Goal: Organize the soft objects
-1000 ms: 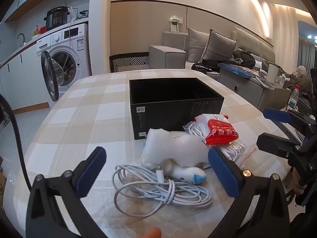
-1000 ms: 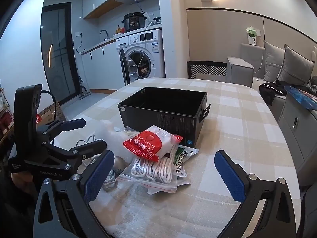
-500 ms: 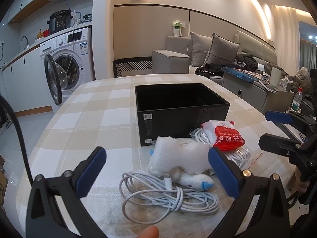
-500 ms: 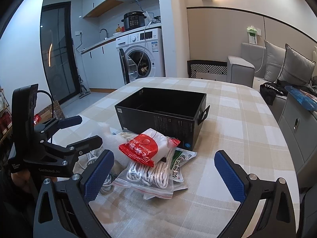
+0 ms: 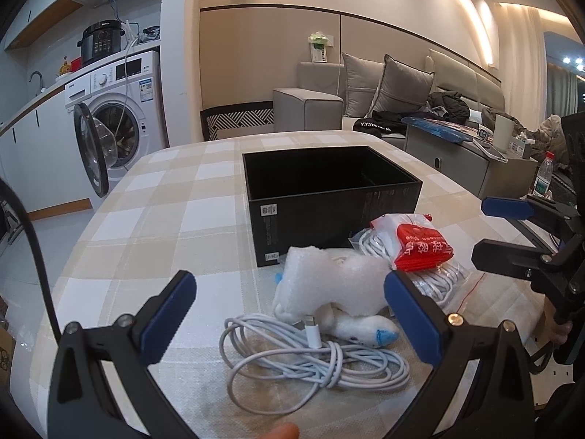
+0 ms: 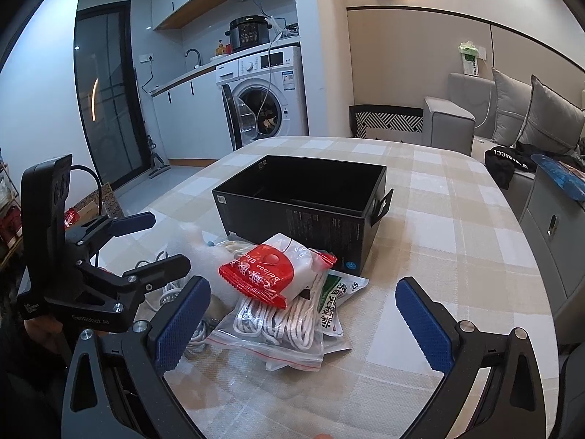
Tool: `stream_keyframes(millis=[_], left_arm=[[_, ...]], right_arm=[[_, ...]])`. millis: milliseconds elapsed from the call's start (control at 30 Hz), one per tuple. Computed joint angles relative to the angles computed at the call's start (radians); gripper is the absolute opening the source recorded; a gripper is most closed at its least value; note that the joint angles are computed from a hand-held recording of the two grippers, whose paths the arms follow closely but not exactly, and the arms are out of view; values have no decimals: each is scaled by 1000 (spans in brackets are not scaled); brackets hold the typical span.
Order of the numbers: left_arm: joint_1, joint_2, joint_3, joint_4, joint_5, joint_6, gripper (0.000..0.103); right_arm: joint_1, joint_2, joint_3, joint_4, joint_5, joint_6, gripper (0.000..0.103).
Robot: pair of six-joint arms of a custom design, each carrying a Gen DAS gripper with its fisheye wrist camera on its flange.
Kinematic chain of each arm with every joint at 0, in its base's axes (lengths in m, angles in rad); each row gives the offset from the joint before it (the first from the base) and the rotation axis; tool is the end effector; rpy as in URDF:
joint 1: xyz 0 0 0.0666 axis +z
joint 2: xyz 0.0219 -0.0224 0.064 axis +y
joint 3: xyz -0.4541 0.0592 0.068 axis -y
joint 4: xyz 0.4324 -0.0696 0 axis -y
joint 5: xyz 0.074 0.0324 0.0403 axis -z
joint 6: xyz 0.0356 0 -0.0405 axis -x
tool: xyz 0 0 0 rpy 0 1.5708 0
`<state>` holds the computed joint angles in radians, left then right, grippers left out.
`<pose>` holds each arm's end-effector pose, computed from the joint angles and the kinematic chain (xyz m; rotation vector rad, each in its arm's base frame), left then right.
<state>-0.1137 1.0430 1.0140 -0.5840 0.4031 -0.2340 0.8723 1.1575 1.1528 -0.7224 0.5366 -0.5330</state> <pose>0.3673 -0.0564 0.4830 0.5935 2.0676 -0.3695 0.2793 0.3037 0.5021 -0.1024 2.1817 0.1739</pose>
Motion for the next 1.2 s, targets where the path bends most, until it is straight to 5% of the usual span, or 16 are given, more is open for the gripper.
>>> stream_keyframes(millis=[1200], left_arm=[[-7,48,49,-65,20,-38,103]], right_arm=[[-62,42,19,20,-122,55,103]])
